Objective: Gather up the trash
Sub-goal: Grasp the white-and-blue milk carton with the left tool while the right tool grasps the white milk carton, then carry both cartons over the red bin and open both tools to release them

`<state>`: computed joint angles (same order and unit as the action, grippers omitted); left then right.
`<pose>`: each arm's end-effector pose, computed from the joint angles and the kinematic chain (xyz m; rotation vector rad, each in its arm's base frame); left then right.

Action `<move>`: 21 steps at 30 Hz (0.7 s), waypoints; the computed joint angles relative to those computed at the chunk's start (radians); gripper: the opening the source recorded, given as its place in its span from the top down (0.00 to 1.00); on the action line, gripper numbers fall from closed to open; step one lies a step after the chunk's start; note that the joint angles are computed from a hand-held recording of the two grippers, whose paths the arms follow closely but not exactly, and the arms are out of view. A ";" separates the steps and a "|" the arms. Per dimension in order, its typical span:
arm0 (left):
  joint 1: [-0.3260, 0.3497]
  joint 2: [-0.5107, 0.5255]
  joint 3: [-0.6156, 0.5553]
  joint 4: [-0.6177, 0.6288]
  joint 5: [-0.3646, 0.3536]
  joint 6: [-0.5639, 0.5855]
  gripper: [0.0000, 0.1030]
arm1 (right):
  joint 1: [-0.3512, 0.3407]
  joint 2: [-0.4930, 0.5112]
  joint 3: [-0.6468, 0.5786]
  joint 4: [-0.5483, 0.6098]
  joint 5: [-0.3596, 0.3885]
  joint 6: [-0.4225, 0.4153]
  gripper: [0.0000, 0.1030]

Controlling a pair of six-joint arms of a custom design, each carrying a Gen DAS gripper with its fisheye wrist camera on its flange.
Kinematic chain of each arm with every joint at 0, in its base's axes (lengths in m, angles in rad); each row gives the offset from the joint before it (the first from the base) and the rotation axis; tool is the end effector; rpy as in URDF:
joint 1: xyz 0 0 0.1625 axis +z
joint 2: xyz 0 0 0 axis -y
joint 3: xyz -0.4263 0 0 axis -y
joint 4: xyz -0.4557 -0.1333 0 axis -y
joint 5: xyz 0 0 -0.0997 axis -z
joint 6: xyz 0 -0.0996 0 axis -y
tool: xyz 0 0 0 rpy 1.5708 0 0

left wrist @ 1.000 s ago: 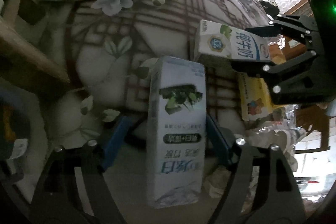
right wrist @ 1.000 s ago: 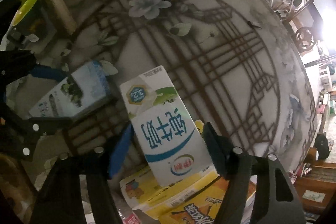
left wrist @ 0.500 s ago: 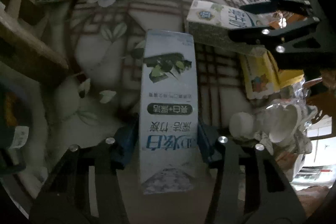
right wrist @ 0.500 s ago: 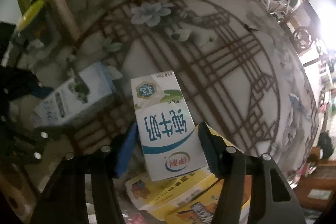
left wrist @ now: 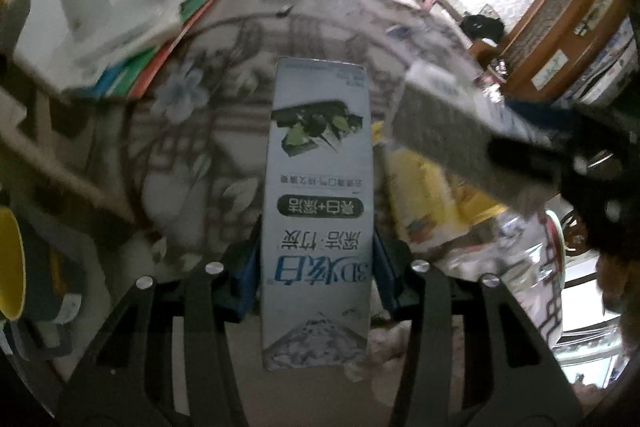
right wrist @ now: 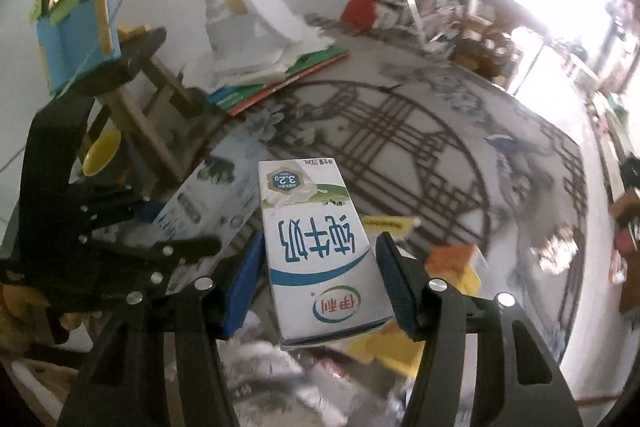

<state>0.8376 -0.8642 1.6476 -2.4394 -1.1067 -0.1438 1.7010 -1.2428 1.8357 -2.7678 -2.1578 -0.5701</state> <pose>-0.3407 -0.6441 0.0849 0.7672 2.6222 -0.3796 0.1611 -0.6288 0.2998 0.6080 -2.3206 0.5688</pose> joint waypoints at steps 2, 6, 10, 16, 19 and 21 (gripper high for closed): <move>-0.008 0.014 -0.018 -0.014 -0.007 0.016 0.55 | 0.000 -0.037 0.044 -0.059 -0.010 0.039 0.46; -0.029 0.041 -0.049 -0.033 -0.038 0.039 0.55 | -0.009 -0.111 0.124 -0.162 -0.040 0.154 0.46; -0.051 0.066 -0.062 -0.034 -0.059 0.060 0.55 | -0.023 -0.177 0.180 -0.215 -0.068 0.202 0.46; -0.083 0.093 -0.066 -0.031 -0.078 0.060 0.55 | -0.050 -0.248 0.236 -0.251 -0.089 0.214 0.46; -0.099 0.104 -0.066 -0.030 -0.072 0.049 0.55 | -0.074 -0.294 0.272 -0.256 -0.072 0.221 0.58; -0.106 0.113 -0.068 -0.026 -0.068 0.042 0.55 | -0.092 -0.322 0.286 -0.237 -0.060 0.232 0.73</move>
<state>0.7318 -0.7516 1.5795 -2.4659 -1.1745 -0.1017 1.6090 -1.5653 2.1214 -3.0048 -2.2176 -0.3384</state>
